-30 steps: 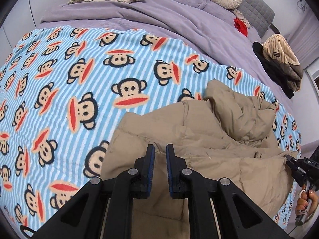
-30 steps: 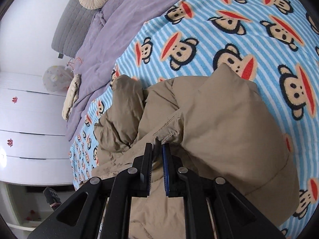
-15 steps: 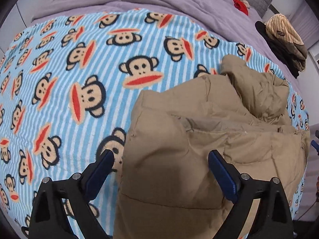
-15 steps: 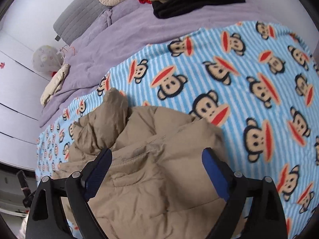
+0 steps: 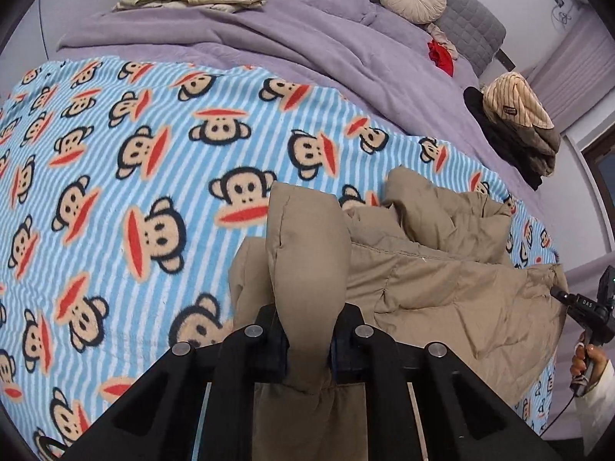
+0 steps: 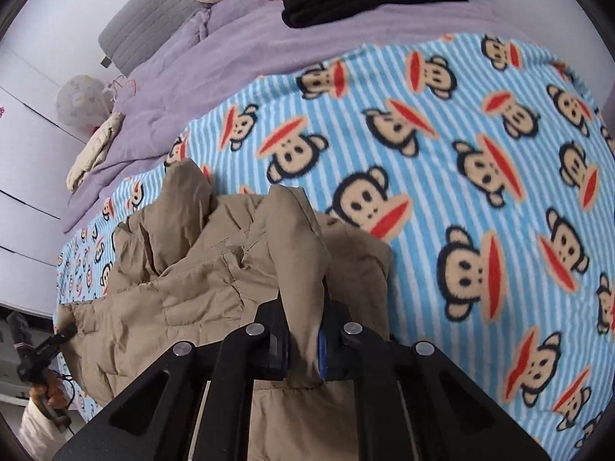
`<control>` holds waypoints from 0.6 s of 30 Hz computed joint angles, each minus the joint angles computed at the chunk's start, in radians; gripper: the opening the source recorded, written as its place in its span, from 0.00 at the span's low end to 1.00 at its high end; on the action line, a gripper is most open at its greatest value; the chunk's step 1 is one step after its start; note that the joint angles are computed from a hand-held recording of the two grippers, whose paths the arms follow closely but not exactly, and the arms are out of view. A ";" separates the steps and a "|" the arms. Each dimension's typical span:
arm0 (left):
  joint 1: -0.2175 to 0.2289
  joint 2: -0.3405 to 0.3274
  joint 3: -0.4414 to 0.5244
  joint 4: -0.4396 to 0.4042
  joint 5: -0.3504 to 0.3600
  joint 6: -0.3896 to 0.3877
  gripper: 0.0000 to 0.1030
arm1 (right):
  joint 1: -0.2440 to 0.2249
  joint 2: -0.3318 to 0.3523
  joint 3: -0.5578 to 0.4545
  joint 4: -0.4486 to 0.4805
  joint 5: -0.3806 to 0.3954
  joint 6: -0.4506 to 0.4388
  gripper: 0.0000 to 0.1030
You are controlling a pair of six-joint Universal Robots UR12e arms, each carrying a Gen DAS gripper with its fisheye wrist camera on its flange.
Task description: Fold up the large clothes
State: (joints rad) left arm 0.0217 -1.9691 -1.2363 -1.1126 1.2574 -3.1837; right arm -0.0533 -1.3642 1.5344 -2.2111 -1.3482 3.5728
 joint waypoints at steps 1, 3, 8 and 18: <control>-0.005 -0.014 0.016 0.000 0.022 0.004 0.16 | 0.001 0.013 -0.019 0.008 -0.010 -0.006 0.11; -0.020 -0.042 0.038 0.004 0.078 0.004 0.16 | 0.009 0.044 -0.057 0.037 -0.047 -0.010 0.11; -0.033 -0.099 0.060 0.003 0.131 -0.048 0.16 | 0.026 0.103 -0.082 0.084 -0.126 0.031 0.11; -0.050 -0.099 0.087 0.029 0.223 -0.060 0.21 | 0.017 0.120 -0.075 0.066 -0.131 0.110 0.15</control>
